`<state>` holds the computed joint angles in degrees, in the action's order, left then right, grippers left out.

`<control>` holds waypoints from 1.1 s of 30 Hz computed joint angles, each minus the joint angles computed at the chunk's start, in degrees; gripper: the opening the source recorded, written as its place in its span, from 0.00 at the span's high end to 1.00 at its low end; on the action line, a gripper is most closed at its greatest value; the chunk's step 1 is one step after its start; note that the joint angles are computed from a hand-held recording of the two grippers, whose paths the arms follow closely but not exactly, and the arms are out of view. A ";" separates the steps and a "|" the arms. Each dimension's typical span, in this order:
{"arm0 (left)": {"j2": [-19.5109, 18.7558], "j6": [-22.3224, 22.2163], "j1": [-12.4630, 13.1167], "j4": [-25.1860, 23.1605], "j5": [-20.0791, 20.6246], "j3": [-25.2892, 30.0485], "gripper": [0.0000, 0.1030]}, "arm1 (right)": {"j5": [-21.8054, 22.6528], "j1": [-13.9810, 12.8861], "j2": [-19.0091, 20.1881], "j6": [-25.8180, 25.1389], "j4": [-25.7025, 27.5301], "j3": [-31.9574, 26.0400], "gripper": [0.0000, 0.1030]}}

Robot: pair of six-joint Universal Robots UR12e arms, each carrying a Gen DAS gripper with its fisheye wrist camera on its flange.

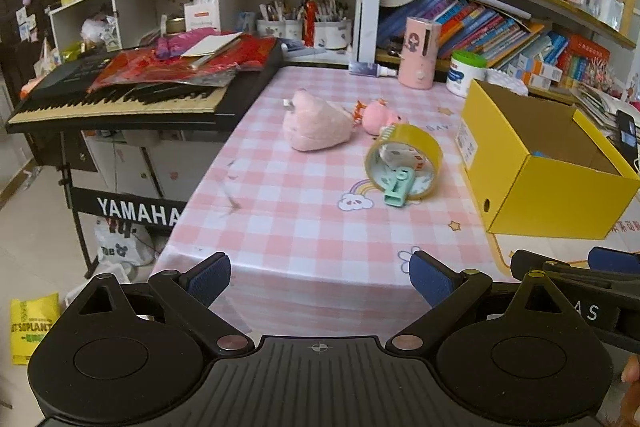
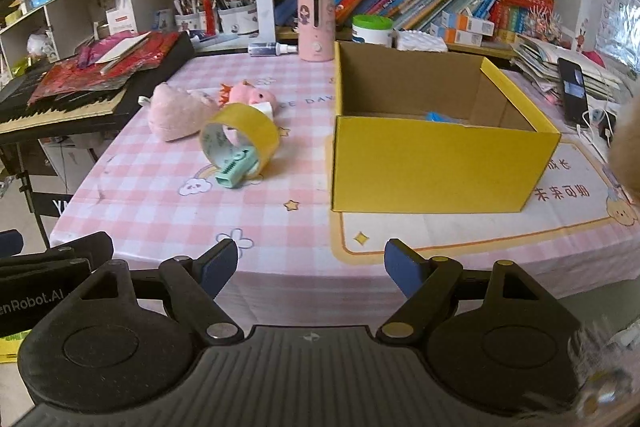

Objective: Organize objects
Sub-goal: 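Withdraw both tools from the box toward the tape roll, then grasp the yellow tape roll rim with the right tool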

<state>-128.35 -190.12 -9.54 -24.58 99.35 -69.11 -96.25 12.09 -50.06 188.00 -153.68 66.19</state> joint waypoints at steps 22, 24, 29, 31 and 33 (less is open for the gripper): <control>-1.15 -1.88 1.12 -1.04 -1.43 1.52 0.05 | -0.71 1.04 1.79 -2.75 1.23 -3.14 0.24; -1.79 -1.98 1.15 -1.67 -1.22 2.53 0.05 | -0.46 0.98 2.39 -3.17 1.88 -4.12 0.25; -3.79 -2.04 1.21 -2.76 -0.08 5.81 0.05 | 1.64 0.55 4.70 -4.39 3.88 -7.97 0.32; -4.74 -2.87 1.24 -3.85 0.34 7.51 0.05 | 2.79 0.39 5.98 -5.94 4.68 -10.21 0.39; -5.81 -3.49 1.28 -5.50 0.76 9.45 0.05 | 3.93 0.21 7.27 -7.50 5.07 -12.39 0.42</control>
<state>-134.16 -193.61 -8.26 -30.08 100.11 -59.66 -92.31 12.30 -42.79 180.50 -148.61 53.80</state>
